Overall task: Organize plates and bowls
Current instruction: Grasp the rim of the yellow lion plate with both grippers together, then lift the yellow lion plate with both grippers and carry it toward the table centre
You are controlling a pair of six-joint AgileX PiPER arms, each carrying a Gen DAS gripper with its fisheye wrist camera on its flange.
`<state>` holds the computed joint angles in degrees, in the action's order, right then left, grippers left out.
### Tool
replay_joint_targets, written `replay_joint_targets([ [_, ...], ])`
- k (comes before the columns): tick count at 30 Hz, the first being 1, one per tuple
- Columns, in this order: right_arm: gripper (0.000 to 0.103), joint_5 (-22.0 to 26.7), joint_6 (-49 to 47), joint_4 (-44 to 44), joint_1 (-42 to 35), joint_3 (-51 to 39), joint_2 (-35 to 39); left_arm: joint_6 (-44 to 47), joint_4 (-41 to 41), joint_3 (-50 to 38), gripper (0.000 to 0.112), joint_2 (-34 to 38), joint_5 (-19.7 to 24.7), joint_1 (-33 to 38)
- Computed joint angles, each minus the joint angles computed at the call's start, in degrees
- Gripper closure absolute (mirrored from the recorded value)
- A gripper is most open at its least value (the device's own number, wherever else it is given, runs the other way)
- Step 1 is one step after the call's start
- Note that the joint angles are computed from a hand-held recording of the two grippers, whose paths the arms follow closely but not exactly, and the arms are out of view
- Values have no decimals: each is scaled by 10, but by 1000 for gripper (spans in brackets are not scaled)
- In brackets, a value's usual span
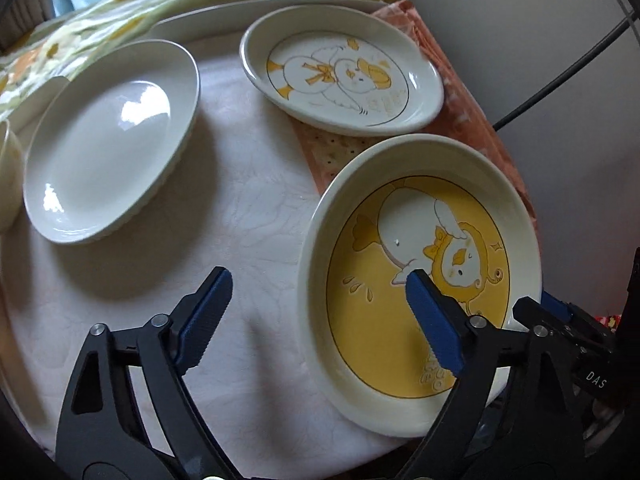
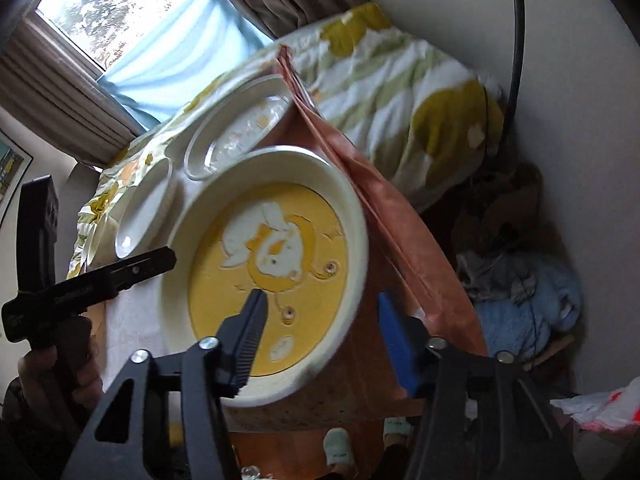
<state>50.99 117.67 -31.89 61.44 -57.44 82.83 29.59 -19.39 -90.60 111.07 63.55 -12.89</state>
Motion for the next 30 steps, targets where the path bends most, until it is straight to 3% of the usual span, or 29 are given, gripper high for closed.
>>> replay_joint_targets([
  [4, 69, -38, -30, 10, -25, 17, -7, -17, 15, -10, 38, 19, 3, -18],
  [10, 75, -62, -64, 11, -47, 22, -9, -34, 24, -13, 55, 23, 2, -30],
  [16, 86, -65, -90, 32, -64, 26, -9, -46, 26, -30, 80, 32, 14, -38],
  [20, 93, -63, -78, 28, -62, 31, -12, -62, 35, -66, 90, 50, 38, -30],
  [24, 93, -54, -77, 28, -61, 26, -9, -60, 27, -69, 93, 47, 42, -13],
  [28, 93, -49, -101, 38, -67, 22, -8, -41, 53, -34, 95, 19, 14, -20],
  [30, 93, -45, -106, 39, -67, 20, -8, -37, 42, -32, 96, 16, 26, -13],
])
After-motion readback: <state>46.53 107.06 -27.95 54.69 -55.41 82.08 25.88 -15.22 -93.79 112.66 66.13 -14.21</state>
